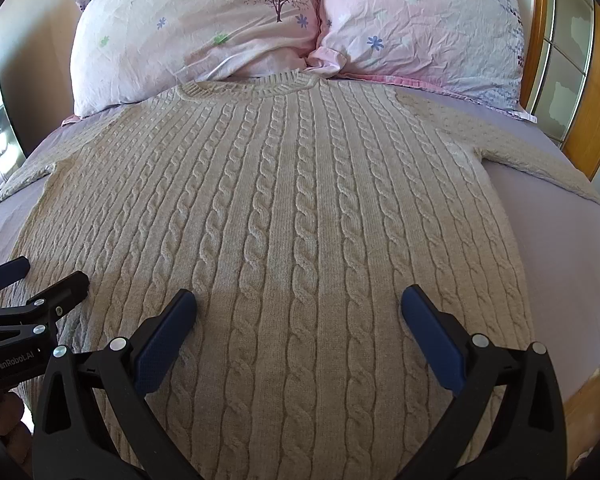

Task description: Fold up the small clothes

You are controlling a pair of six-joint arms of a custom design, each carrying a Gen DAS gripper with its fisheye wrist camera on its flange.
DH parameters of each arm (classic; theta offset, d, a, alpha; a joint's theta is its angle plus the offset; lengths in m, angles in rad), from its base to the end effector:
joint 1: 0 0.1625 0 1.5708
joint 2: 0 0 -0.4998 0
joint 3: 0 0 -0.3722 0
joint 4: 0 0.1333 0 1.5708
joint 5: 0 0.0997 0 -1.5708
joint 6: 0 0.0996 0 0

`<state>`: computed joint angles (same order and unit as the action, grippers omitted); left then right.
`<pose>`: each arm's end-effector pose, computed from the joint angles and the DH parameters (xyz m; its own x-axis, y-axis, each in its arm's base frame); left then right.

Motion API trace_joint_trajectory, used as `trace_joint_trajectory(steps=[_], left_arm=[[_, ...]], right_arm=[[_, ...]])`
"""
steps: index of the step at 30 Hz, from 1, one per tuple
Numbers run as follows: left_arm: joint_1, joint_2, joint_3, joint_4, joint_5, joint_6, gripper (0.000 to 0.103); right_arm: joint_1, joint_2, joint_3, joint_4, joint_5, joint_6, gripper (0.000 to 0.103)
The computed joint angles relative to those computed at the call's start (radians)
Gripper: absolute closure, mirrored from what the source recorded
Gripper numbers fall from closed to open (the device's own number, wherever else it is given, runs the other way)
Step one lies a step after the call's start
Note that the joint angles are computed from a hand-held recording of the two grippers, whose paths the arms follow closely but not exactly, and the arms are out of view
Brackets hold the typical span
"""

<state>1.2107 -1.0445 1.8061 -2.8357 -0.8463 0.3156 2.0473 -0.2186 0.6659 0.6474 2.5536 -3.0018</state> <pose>-0.0403 -0.6727 0.3206 -0.6775 0.2209 -0.7016 0.5459 0.7903 -0.2783 0.3935 -0.6524 0.0151 -0.7181 0.1937 0.6685 -0.3106 0.7703 -0.5569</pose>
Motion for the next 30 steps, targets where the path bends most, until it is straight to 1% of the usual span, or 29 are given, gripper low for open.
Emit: trace_joint_trajectory(steps=[9,26,28,30], left_arm=[[0.0,0.0,-0.001,0.002,0.0,-0.001,0.002],[0.0,-0.001,0.005,-0.007,-0.001,0.002,0.002],[0.0,-0.001,0.005,-0.007,-0.001,0.002,0.002],[0.0,-0.001,0.005,-0.007,-0.001,0.002,0.002]], right_arm=[[-0.001,0.006,-0.004,0.004,0.004,0.007,0.001],[-0.001,0.026,-0.047,0.065,0.006,0.044,0.001],[0.0,0.023,-0.041,0.06,0.006,0.041,0.001],[0.0,0.014,-0.018,0.028,0.006,0.021,0.001]])
